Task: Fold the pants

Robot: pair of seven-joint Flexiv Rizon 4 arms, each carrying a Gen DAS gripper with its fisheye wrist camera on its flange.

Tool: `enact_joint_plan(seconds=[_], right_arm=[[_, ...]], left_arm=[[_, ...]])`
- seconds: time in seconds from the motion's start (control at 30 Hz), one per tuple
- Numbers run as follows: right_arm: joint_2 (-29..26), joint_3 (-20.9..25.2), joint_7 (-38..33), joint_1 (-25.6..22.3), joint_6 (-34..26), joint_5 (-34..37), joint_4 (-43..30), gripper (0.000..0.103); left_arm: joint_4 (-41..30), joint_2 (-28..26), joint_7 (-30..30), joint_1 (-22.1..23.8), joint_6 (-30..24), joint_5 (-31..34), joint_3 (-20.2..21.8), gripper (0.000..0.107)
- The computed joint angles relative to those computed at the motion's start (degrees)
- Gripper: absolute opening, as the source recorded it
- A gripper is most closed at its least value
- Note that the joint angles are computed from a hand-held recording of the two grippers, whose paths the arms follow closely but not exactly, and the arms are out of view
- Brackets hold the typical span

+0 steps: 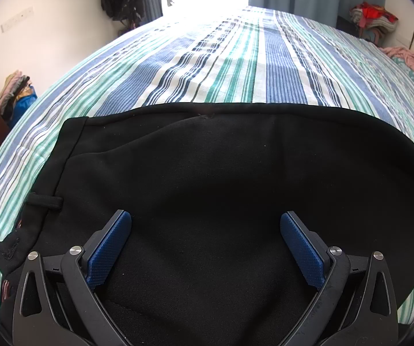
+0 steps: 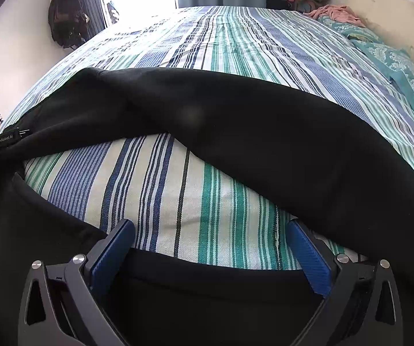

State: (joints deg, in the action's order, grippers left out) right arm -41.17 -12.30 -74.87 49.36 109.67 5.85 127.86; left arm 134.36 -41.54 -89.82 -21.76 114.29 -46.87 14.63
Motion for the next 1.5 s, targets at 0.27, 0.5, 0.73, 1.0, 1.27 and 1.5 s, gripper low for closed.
enact_joint_plan(seconds=[0.27, 0.5, 0.73, 1.0, 1.27, 1.5], right_arm=[[-0.4, -0.7, 0.2, 0.1, -1.1, -0.6, -1.0, 0.103], [-0.4, -0.7, 0.5, 0.0, -1.1, -0.9, -1.0, 0.103], [-0.4, -0.8, 0.6, 0.1, -1.0, -1.0, -1.0, 0.103], [-0.4, -0.8, 0.6, 0.1, -1.0, -1.1, -0.9, 0.103], [-0.4, -0.8, 0.6, 0.1, -1.0, -1.1, -1.0, 0.103], [-0.4, -0.8, 0.6, 0.1, -1.0, -1.0, -0.9, 0.103]], left_arm=[[0.0, 0.0, 0.1, 0.1, 0.1, -0.1, -0.1, 0.103], [0.0, 0.0, 0.2, 0.1, 0.1, -0.2, -0.2, 0.103], [0.0, 0.0, 0.2, 0.1, 0.1, -0.3, -0.2, 0.103], [0.0, 0.0, 0.2, 0.2, 0.1, -0.2, -0.3, 0.103], [0.0, 0.0, 0.2, 0.2, 0.1, -0.3, -0.3, 0.103], [0.0, 0.0, 0.3, 0.2, 0.1, -0.3, -0.3, 0.103]])
